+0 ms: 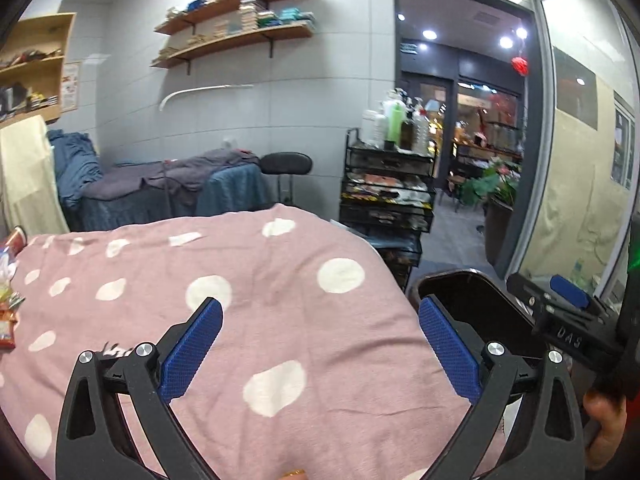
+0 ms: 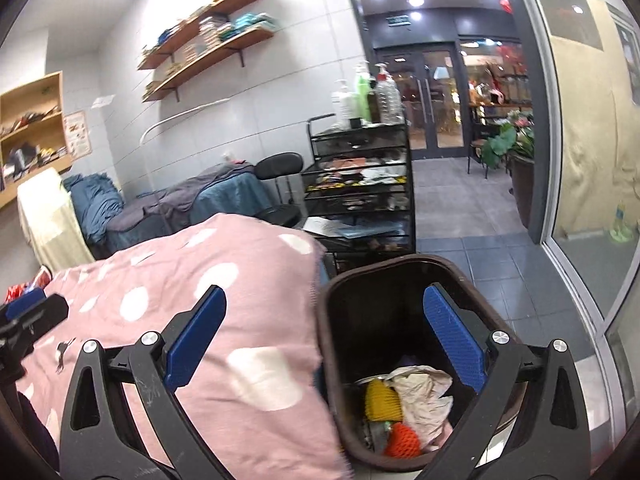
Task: Collect trash
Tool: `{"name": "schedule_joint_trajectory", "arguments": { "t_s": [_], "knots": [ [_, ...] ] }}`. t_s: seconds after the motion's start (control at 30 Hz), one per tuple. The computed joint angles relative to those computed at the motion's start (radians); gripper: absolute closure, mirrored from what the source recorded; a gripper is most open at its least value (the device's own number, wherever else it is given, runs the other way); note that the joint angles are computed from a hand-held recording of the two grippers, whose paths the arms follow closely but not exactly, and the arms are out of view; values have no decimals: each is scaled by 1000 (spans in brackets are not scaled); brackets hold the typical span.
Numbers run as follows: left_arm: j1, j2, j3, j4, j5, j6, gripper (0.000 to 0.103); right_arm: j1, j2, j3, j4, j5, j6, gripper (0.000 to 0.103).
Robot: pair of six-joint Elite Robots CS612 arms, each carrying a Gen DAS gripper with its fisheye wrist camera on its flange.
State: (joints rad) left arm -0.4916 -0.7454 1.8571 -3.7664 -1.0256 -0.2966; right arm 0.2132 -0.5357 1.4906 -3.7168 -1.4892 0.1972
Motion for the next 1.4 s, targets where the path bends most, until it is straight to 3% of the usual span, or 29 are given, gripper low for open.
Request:
{"name": "schedule_joint_trajectory", "arguments": {
  "t_s": [0.13, 0.43, 0.83, 1.4],
  "knots": [
    [-3, -4, 33, -45, 68, -30, 5, 31, -4, 17, -39, -8, -60, 5],
    [-7, -4, 93, -123, 154, -100, 5, 49, 0, 65, -191, 77, -89, 5],
    [-16, 0, 130, -205, 184, -96, 5, 69, -10, 93, -241, 81, -101, 5],
    [-23, 5, 120, -220, 160, -50, 5, 59, -16, 106, -235, 71, -80, 5]
  ]
}}
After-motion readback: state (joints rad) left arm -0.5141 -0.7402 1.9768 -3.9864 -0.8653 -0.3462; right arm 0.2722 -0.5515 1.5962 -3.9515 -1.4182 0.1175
